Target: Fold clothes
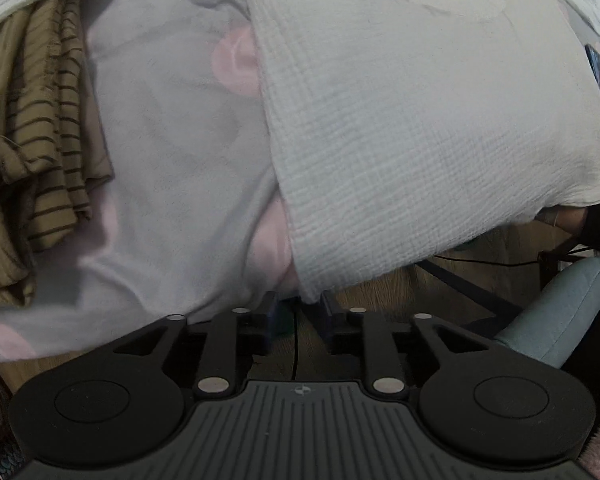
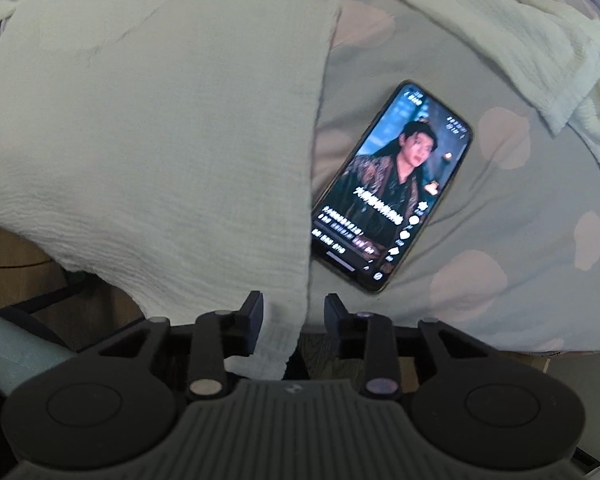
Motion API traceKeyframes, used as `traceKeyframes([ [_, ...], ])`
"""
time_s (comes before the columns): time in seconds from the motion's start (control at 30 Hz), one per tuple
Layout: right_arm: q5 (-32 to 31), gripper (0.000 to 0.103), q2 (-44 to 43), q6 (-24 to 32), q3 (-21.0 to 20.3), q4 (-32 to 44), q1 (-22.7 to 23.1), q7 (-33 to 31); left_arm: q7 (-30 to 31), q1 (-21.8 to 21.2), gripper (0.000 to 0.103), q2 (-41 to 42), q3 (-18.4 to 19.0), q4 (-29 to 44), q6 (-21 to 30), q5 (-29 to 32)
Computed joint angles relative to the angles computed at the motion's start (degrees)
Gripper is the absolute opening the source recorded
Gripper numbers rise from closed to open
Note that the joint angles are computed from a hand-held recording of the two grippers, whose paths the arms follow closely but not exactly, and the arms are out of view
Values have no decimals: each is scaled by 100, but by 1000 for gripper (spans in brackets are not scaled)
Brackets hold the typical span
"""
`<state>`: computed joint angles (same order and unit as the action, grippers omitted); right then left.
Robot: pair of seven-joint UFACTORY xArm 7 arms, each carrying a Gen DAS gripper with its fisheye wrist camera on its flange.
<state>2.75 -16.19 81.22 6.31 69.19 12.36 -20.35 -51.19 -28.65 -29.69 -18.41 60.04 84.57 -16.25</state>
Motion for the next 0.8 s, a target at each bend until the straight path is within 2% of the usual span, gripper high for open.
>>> traceKeyframes([
  [0.1, 57, 37, 62, -247, -131, 164, -139, 127, 49, 117, 21, -142, 83, 55, -125, 179],
  [0.2, 102, 37, 169, -807, -239, 310, -355, 598, 184, 325, 22, -51, 157, 276, -73, 511],
  [0.3, 244, 37, 275, -1624, -340, 367, -554, 1202, 392, 497, 22, 239, 152, 641, -12, 920],
  [0.4, 341, 37, 431, -2607, -400, 343, -708, 1806, 433, 624, 23, 422, 150, 798, -247, 1134],
  [0.53, 342, 38, 908, -3735, -465, 563, -837, 2252, 393, 761, 23, 664, 166, 930, -404, 1401],
  [0.7, 233, 40, 1730, -4420, -504, 1028, -927, 2519, 224, 889, 23, 892, 185, 943, -825, 1741],
  [0.8, 145, 47, 2298, -4654, -535, 1422, -980, 2635, 132, 919, 23, 1134, 165, 1086, -885, 1999],
])
